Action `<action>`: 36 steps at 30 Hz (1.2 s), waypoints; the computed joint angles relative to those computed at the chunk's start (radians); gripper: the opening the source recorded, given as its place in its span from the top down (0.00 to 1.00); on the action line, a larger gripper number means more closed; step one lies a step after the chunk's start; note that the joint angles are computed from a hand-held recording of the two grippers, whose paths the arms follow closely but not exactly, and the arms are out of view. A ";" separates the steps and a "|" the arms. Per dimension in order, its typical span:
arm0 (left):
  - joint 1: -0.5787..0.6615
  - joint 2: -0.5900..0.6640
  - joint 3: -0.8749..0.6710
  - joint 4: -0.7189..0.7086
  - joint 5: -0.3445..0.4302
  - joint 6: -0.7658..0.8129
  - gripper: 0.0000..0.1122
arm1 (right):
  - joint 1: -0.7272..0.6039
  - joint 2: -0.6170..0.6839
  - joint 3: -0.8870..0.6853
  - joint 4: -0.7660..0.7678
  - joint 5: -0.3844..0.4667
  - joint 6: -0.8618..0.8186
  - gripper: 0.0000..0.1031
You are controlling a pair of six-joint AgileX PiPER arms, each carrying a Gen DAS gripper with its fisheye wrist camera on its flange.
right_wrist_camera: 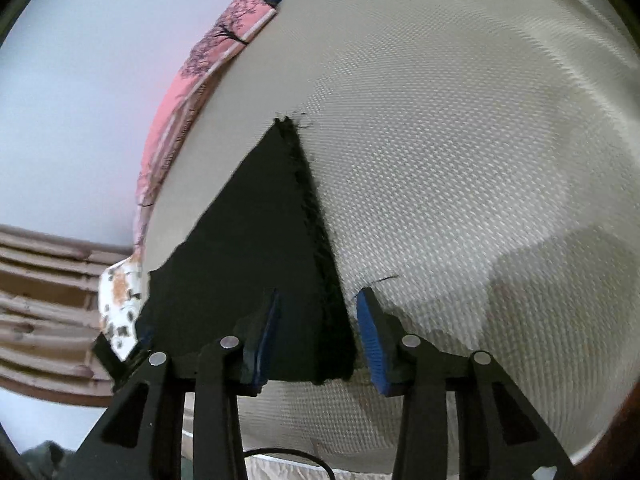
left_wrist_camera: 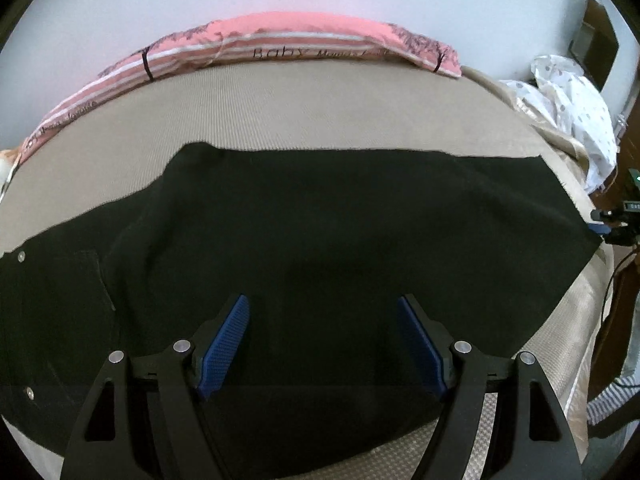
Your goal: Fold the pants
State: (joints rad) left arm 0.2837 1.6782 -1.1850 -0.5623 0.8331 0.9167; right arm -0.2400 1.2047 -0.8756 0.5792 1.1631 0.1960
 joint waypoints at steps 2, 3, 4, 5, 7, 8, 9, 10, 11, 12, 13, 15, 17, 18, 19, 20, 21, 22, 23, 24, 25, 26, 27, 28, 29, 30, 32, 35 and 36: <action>-0.016 0.005 0.006 0.029 -0.015 -0.031 0.32 | -0.013 0.020 0.010 0.049 -0.018 -0.064 0.65; -0.019 0.009 0.006 0.037 -0.017 -0.038 0.32 | -0.024 0.036 0.015 0.082 -0.024 -0.107 0.65; -0.031 0.011 0.015 0.061 -0.030 -0.059 0.32 | -0.032 0.046 0.023 0.108 -0.032 -0.145 0.65; -0.036 0.006 0.031 0.065 -0.051 -0.054 0.32 | -0.038 0.071 0.030 0.153 -0.038 -0.196 0.65; -0.052 -0.015 0.071 0.071 -0.103 -0.035 0.32 | -0.032 0.107 0.035 0.199 -0.059 -0.257 0.71; -0.055 -0.019 0.077 0.070 -0.111 -0.035 0.30 | -0.024 0.136 0.036 0.225 -0.071 -0.281 0.78; -0.055 -0.019 0.079 0.066 -0.111 -0.035 0.30 | -0.017 0.152 0.041 0.244 -0.084 -0.296 0.86; -0.055 -0.017 0.080 0.059 -0.113 -0.035 0.29 | -0.004 0.170 0.045 0.257 -0.104 -0.301 0.90; -0.056 -0.018 0.082 0.056 -0.118 -0.034 0.28 | 0.012 0.184 0.055 0.282 -0.135 -0.304 0.92; -0.057 -0.021 0.088 0.055 -0.127 -0.030 0.28 | 0.026 0.187 0.061 0.298 -0.158 -0.300 0.92; -0.058 -0.023 0.093 0.053 -0.132 -0.027 0.28 | 0.054 0.178 0.062 0.287 -0.189 -0.271 0.92; -0.054 -0.024 0.096 0.042 -0.131 -0.018 0.27 | 0.100 0.158 0.056 0.253 -0.228 -0.198 0.92; -0.050 -0.022 0.094 0.032 -0.128 -0.010 0.27 | 0.135 0.125 0.061 0.258 -0.264 -0.121 0.92; -0.047 -0.019 0.088 0.031 -0.121 -0.010 0.27 | 0.158 0.112 0.052 0.248 -0.277 -0.080 0.92; -0.039 -0.013 0.074 0.022 -0.099 -0.010 0.27 | 0.204 0.101 0.028 0.225 -0.298 -0.018 0.92; -0.032 -0.006 0.060 0.016 -0.080 -0.011 0.27 | 0.231 0.096 0.009 0.220 -0.309 0.009 0.92; -0.013 0.007 0.031 0.001 -0.034 -0.010 0.27 | 0.267 0.098 -0.011 0.224 -0.325 0.035 0.92; 0.000 0.011 0.015 -0.006 -0.009 -0.013 0.27 | 0.302 0.104 -0.031 0.235 -0.343 0.050 0.92; 0.021 0.013 -0.001 -0.024 0.014 -0.008 0.27 | 0.361 0.126 -0.074 0.233 -0.370 0.083 0.92; 0.034 0.014 -0.013 -0.033 0.026 -0.003 0.27 | 0.403 0.146 -0.106 0.223 -0.392 0.117 0.92; 0.059 0.011 -0.031 -0.044 0.044 0.005 0.27 | 0.440 0.172 -0.136 0.233 -0.416 0.134 0.92; 0.072 0.009 -0.040 -0.048 0.052 0.010 0.27 | 0.490 0.215 -0.179 0.253 -0.451 0.147 0.92; 0.100 0.004 -0.057 -0.058 0.067 0.026 0.27 | 0.526 0.251 -0.220 0.241 -0.469 0.173 0.92; 0.119 0.002 -0.069 -0.062 0.075 0.035 0.27 | 0.562 0.297 -0.271 0.228 -0.480 0.199 0.92; 0.139 -0.001 -0.081 -0.064 0.087 0.043 0.27 | 0.603 0.358 -0.334 0.230 -0.497 0.218 0.93; 0.163 -0.003 -0.094 -0.069 0.100 0.053 0.27 | 0.630 0.402 -0.377 0.243 -0.510 0.219 0.93; 0.217 -0.002 -0.122 -0.076 0.127 0.071 0.27 | 0.684 0.514 -0.499 0.230 -0.513 0.246 0.93; 0.296 0.010 -0.158 -0.084 0.164 0.097 0.27 | 0.756 0.707 -0.706 0.224 -0.490 0.285 0.93; 0.318 0.010 -0.162 -0.088 0.168 0.105 0.27 | 0.774 0.762 -0.772 0.205 -0.470 0.311 0.93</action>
